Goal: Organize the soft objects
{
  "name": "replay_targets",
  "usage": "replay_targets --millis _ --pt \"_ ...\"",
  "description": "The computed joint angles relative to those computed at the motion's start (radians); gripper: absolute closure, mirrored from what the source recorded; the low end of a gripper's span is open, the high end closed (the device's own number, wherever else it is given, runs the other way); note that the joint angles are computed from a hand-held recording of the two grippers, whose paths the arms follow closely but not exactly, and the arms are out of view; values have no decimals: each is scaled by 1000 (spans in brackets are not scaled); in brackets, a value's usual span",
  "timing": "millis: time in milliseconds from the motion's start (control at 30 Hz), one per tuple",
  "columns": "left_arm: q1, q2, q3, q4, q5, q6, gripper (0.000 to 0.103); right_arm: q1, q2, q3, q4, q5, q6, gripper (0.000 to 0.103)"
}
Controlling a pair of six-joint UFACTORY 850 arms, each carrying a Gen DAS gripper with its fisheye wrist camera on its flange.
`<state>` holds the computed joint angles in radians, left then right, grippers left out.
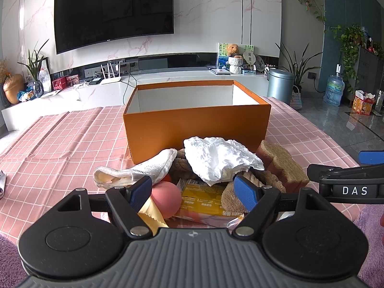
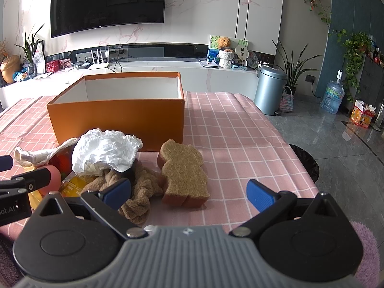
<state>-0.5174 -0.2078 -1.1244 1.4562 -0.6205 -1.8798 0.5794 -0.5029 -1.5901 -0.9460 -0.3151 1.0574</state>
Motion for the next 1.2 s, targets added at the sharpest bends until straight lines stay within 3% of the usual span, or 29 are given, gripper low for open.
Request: replay_targets --millis 267,467,600,833,1000,1200 --pt "2 5 4 2 6 -1 13 0 -7 3 14 8 -12 2" --pt "9 13 10 35 -7 -5 15 -12 -9 -10 162 33 -158 2" --pt "38 7 -19 -36 27 139 19 -20 -30 -51 335 33 -346 2" --pt "94 -32 -81 -177 59 387 23 -25 -123 -215 778 -22 -850 2" --pt "158 -17 -81 -260 154 476 27 -9 -209 -351 915 -71 -1080 3" --pt "222 -24 -95 -385 205 610 30 18 -348 -568 978 -190 -1248 3"
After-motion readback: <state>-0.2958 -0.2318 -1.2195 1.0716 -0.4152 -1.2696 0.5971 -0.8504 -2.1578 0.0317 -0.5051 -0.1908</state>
